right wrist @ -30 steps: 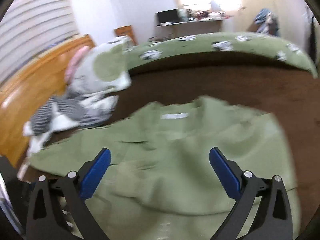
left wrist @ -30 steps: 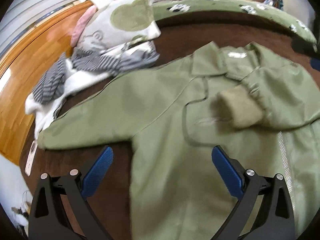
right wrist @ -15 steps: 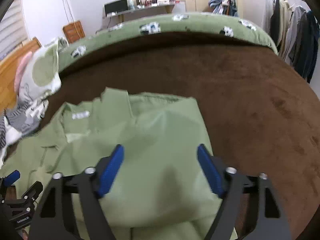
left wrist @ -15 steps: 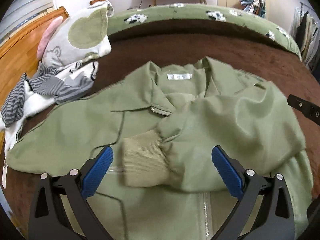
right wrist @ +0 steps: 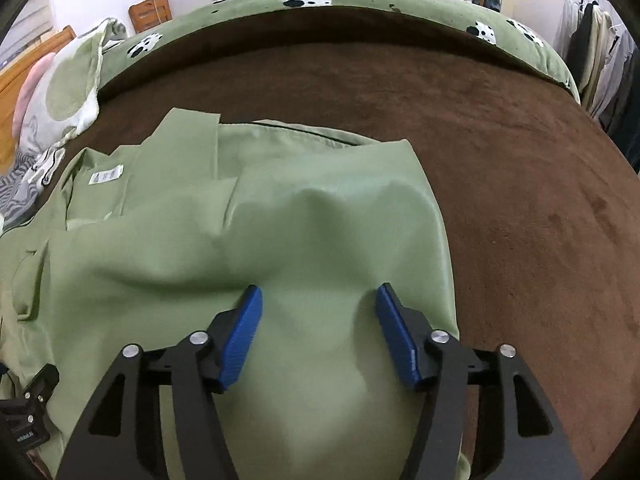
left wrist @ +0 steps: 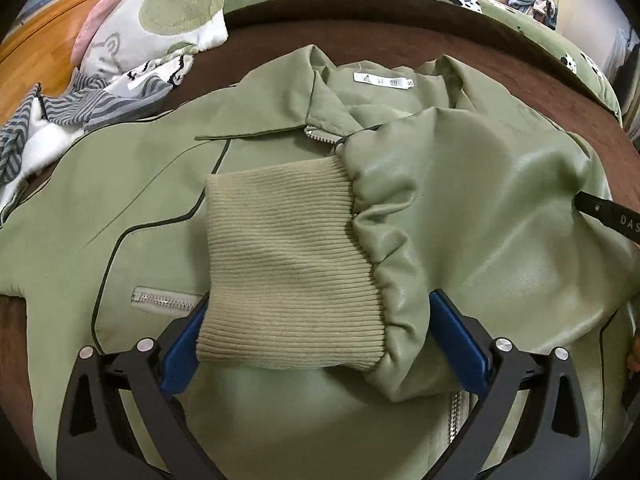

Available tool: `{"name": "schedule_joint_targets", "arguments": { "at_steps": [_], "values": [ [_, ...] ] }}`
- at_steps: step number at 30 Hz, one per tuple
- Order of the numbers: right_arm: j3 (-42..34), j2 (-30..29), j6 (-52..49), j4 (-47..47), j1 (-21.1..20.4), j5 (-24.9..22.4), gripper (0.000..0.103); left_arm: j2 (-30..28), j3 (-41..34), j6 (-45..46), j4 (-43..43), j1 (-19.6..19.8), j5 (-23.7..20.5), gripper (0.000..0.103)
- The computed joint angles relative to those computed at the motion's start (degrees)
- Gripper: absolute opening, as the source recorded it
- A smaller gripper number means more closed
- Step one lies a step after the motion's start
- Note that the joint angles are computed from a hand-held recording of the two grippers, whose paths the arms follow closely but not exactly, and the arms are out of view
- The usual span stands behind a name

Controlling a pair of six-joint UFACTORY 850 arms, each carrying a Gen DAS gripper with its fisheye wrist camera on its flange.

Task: Fold large clothes
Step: 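Release the cuff and move the right gripper away from the jacket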

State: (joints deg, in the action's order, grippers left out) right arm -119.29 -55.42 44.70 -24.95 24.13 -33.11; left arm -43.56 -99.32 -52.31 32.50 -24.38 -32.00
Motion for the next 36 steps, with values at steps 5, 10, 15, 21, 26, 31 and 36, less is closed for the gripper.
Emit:
{"name": "schedule_joint_targets", "arguments": {
  "at_steps": [5, 10, 15, 21, 26, 31, 36],
  "values": [
    [0.49, 0.36, 0.89, -1.0, 0.18, 0.35, 0.061, -0.05, 0.0, -1.14, 0.94, -0.22, -0.05, 0.098],
    [2.5, 2.62, -0.86, -0.17, 1.01, 0.74, 0.076, 0.24, -0.56, 1.62, -2.05, 0.23, -1.03, 0.098],
    [10.9, 9.67, 0.86, -6.35, 3.64, 2.69, 0.076, 4.72, 3.81, -2.49, -0.87, 0.85, 0.19, 0.097],
    [17.24, 15.72, 4.83, -12.78, 7.1, 3.06, 0.079, 14.14, 14.22, -6.39, 3.97, 1.99, 1.62, 0.097],
    [14.89, 15.94, 3.31, -9.33, 9.37, 1.85, 0.079, 22.93, 23.46, -8.13, 5.96, 5.44, -0.66, 0.097],
    [9.86, 14.47, 3.34, -6.75, 12.13, 1.3, 0.079, 29.83, 31.69, -7.36, 5.86, 11.72, -2.89, 0.097],
    [-2.86, 8.24, -0.77, -2.98, 15.32, -1.96, 0.079, 33.48, 36.14, -6.55, 7.43, 18.28, -5.23, 0.097]
  ]
}}
